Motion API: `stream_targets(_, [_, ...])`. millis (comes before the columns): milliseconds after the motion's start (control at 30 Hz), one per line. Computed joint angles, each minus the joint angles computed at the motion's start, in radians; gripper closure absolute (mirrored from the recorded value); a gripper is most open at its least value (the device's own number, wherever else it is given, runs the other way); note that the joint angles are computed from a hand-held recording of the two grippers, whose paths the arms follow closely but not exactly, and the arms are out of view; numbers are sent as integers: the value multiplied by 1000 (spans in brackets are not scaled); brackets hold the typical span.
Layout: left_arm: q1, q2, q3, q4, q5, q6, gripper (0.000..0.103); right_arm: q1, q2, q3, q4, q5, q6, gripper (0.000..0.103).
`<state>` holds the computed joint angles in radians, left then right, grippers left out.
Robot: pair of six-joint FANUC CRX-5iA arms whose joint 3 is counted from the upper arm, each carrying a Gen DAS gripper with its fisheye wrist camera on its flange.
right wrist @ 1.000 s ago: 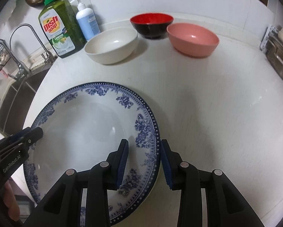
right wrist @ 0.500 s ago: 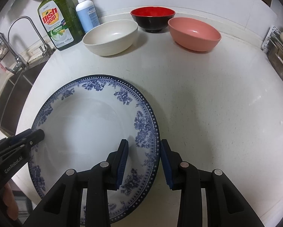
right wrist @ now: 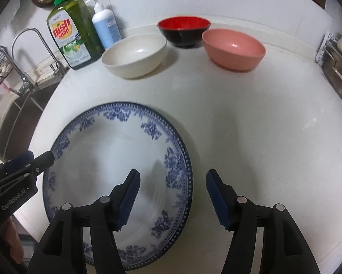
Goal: Organize plates and bowls
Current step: 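Move both grippers to the rim of the cream-white bowl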
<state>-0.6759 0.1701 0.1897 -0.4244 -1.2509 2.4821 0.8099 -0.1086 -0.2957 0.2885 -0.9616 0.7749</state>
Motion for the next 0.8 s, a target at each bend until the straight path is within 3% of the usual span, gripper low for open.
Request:
stream_targets(333, [-43,-3,63,-101,-19,-13,17,-9,-24,10,33,31,8,40])
stream_targets(800, [-4,17,148,-118,18,-109,8,-60,17,98,61,109,56,40])
